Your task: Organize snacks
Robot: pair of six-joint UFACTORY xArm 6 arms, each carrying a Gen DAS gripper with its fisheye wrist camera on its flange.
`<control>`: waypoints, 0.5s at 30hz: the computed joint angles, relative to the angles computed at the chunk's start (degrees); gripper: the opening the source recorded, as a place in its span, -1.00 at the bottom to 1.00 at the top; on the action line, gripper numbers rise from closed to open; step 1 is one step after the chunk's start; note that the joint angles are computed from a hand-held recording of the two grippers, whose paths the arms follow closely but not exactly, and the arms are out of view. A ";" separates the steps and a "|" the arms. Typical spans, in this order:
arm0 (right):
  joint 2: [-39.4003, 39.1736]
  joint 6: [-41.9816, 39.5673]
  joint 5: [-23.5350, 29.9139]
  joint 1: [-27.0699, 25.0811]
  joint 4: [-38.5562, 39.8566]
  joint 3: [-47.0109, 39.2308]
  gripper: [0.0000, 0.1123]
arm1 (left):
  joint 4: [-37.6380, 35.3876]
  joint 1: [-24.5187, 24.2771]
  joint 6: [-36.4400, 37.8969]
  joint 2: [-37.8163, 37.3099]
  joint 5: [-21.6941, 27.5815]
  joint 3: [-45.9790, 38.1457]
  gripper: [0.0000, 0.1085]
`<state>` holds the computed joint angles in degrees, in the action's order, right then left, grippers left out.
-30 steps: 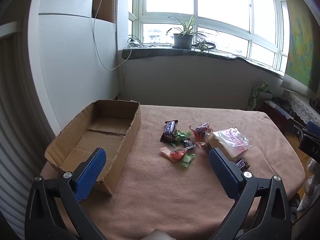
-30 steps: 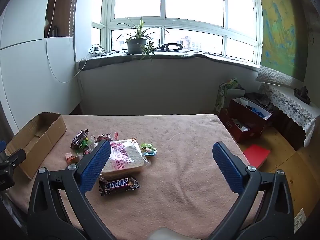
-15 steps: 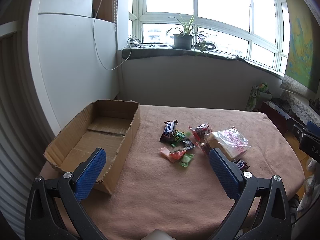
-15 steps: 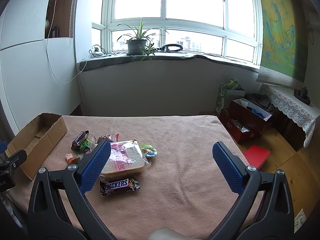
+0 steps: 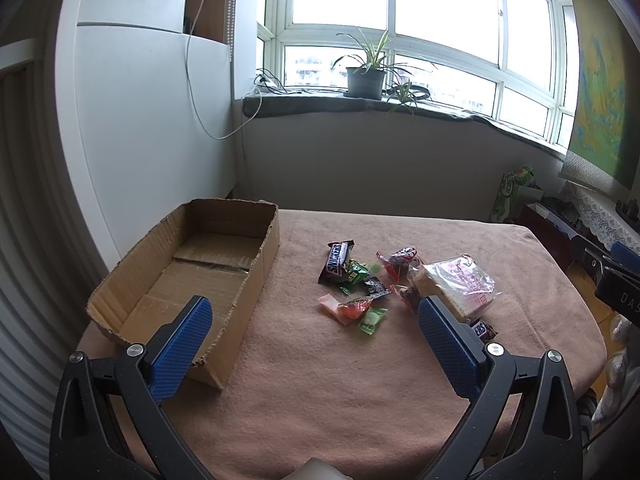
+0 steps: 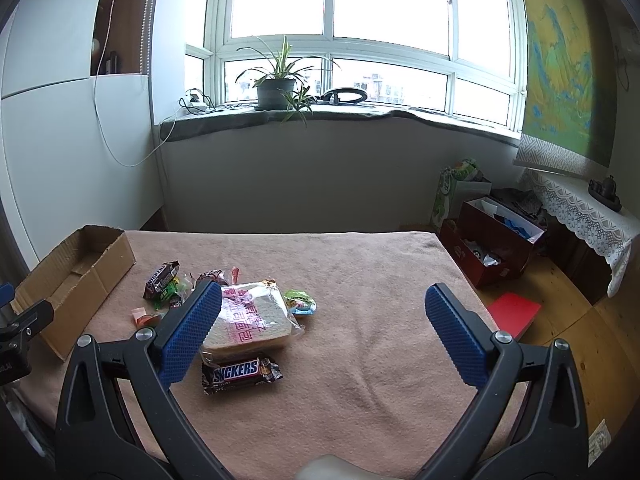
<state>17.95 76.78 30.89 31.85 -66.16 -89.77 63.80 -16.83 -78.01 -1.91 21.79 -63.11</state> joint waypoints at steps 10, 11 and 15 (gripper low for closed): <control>0.03 -0.27 -0.04 -0.12 0.18 -0.18 0.83 | -0.12 0.06 0.15 0.27 -0.18 -0.35 0.88; 0.04 -0.33 -0.03 -0.12 0.22 -0.19 0.83 | -0.25 0.08 0.33 0.34 -0.21 -0.45 0.88; 0.10 -0.28 -0.10 -0.14 0.18 -0.21 0.83 | -0.50 0.09 0.60 0.71 -0.26 -0.94 0.88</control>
<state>18.05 76.50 30.79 31.71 -65.98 -89.98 63.30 -16.74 -77.41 -1.20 21.54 -64.05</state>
